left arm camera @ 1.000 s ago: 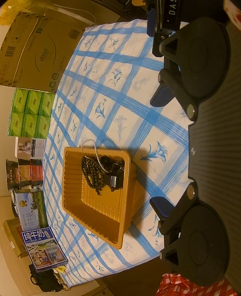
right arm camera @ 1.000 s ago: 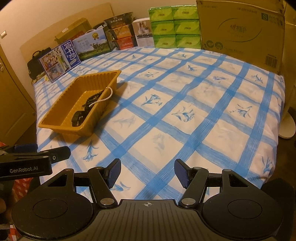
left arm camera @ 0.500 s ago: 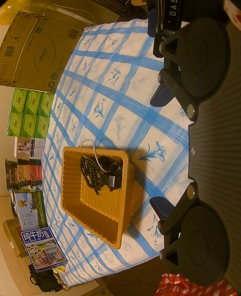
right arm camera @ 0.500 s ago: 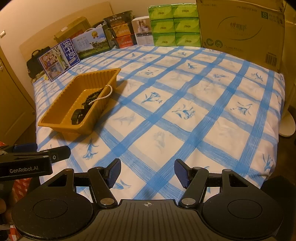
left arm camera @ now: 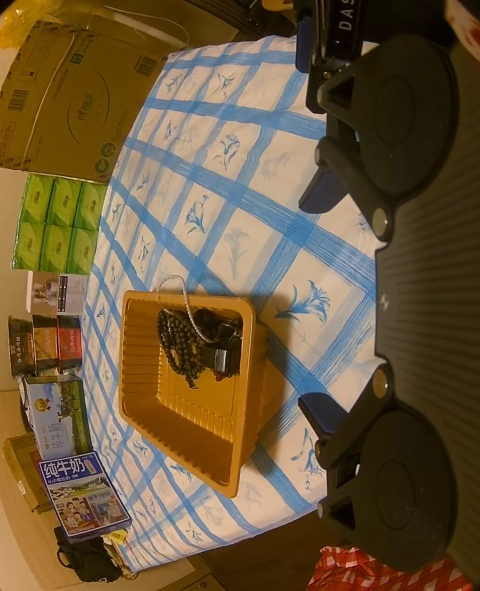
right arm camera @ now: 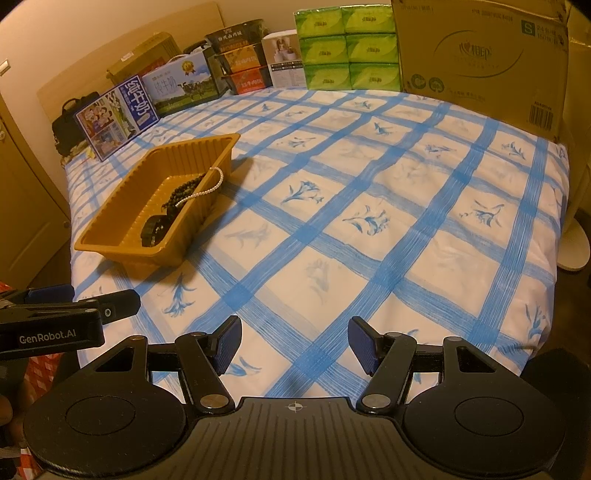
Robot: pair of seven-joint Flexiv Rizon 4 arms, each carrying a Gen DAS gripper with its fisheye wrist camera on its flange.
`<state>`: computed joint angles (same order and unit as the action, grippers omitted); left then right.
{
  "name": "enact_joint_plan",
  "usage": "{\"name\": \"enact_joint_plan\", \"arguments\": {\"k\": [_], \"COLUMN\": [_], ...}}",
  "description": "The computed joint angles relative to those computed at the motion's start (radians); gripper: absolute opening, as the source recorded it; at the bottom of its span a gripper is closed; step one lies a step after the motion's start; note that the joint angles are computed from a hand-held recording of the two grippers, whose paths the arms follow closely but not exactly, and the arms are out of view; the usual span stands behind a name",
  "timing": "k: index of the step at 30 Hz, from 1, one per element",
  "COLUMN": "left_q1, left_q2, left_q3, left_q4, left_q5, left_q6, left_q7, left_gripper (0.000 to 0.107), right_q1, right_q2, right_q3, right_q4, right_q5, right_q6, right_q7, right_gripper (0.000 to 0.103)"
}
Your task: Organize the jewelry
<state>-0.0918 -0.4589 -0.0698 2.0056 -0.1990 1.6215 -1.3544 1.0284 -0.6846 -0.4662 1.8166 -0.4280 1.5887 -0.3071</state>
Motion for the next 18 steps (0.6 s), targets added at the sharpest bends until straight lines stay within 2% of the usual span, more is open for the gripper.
{"name": "enact_joint_plan", "arguments": {"k": [18], "left_q1": [0.006], "left_q2": [-0.001], "left_q3": [-0.004], "left_q4": [0.003], "left_q5": [0.002], "left_q6": [0.003], "left_q7": [0.001], "left_gripper": [0.103], "right_q1": [0.000], "right_q2": [-0.001], "right_q3": [0.002], "right_q4": [-0.003], "right_q5": [0.001], "right_q6": [-0.004], "right_q7": [0.002], "right_gripper": [0.064]}}
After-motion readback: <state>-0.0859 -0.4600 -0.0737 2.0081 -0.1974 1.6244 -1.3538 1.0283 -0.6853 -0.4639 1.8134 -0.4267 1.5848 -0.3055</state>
